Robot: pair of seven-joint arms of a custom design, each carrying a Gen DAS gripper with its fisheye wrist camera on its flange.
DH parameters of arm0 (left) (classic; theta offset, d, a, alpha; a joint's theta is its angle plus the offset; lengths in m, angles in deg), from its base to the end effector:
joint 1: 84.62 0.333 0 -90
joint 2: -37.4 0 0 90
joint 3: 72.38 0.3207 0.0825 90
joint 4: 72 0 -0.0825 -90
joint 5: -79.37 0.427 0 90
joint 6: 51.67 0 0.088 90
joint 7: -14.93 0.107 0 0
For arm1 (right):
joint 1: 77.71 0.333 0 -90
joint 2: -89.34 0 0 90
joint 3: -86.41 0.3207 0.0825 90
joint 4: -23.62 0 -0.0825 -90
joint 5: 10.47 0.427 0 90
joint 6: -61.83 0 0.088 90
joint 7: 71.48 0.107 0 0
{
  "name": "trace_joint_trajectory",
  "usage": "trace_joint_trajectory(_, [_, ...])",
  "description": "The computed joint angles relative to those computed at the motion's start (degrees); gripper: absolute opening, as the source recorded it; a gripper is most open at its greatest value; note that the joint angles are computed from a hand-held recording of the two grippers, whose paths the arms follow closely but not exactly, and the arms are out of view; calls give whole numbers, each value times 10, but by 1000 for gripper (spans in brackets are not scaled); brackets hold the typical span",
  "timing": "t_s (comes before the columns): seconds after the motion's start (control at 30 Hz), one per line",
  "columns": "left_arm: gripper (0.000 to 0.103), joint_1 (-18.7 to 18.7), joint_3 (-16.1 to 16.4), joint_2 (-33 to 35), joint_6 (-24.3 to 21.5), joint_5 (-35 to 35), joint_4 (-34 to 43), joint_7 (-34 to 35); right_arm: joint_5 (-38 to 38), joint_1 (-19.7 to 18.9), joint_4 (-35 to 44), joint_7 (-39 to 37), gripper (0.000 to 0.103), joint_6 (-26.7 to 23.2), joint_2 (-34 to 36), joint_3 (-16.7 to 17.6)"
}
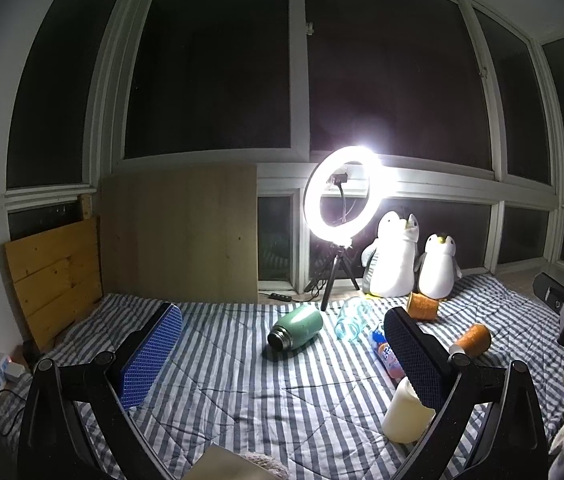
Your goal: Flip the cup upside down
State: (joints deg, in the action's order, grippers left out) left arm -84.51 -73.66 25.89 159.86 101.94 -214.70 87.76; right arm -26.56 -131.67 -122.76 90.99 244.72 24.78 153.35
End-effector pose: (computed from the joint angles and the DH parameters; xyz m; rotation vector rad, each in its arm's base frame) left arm 0.5050 -0.0611 0.5056 -1.2202 1.5376 -1.2530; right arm 0.4529 0.2064 0.4844 -1.1202 1.5862 -1.3762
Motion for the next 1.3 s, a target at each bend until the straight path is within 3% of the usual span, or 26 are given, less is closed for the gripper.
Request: trace_joint_trajectory(1.3, [102,1,5,-22,13,3,-19,-2,4,12,-10,9,102,-1,-16,-7])
